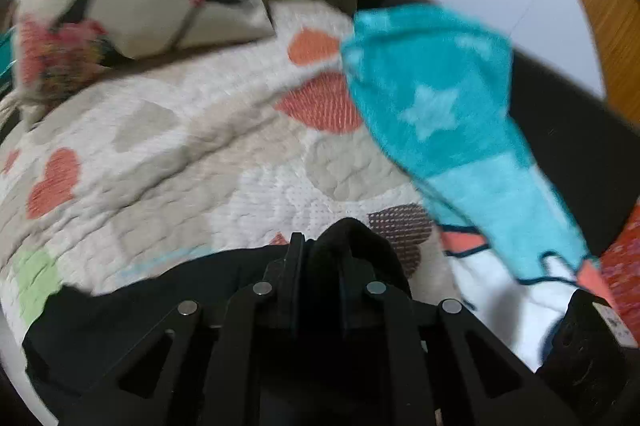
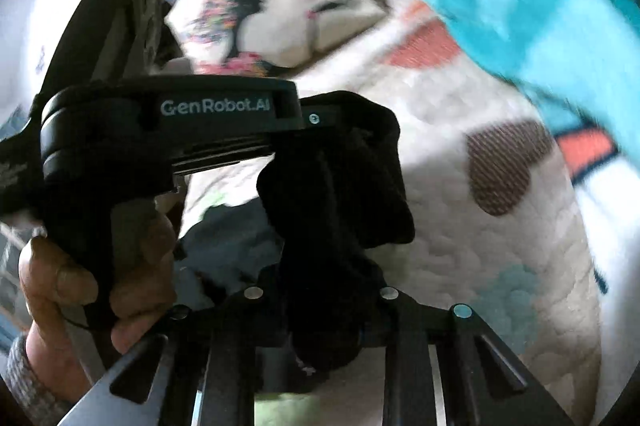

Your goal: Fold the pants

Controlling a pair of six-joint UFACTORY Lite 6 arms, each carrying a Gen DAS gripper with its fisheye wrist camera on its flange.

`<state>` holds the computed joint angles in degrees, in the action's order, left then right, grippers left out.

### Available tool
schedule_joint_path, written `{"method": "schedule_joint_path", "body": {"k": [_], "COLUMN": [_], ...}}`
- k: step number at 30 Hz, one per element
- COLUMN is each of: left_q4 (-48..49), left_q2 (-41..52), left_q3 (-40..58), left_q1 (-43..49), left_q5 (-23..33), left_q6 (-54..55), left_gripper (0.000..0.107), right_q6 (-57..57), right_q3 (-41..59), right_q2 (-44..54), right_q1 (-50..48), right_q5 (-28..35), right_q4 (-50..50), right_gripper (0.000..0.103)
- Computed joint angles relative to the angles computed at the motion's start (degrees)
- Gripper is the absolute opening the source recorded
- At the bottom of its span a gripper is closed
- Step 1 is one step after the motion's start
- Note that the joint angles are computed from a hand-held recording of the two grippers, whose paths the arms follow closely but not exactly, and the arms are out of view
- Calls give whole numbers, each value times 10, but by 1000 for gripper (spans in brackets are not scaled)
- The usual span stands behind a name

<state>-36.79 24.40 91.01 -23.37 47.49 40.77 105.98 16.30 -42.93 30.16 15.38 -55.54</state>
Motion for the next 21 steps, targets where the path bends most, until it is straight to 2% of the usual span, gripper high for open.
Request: {"method": "schedule_joint_path", "body": {"k": [4,6,10,14,17,21], "left_q4": [-76,-102,-153,-183,-191,-185], "left_q2": [-80,-105,-119,-61,-6,65], "left_q3": [-51,-66,-96,-85,-66,-21], "left_q1": [99,152,274,397,451,482], "left_q5": [60,91,151,218,236,231], "left_q6": [68,92,143,172,179,163], "left_gripper": [13,13,13,13,12,10], "right_q6": [72,67,11,-65,-110,-161], "right_q3": [110,155,255,347,415,497], "right_q2": [90,139,252,365,451,554], "right_q1": [188,223,258,268,268,280], "right_q5": [157,178,179,152,141,150], "right_q4": [-77,-83,-65,-30,-10,15], "right_gripper": [24,24,24,24,24,24]}}
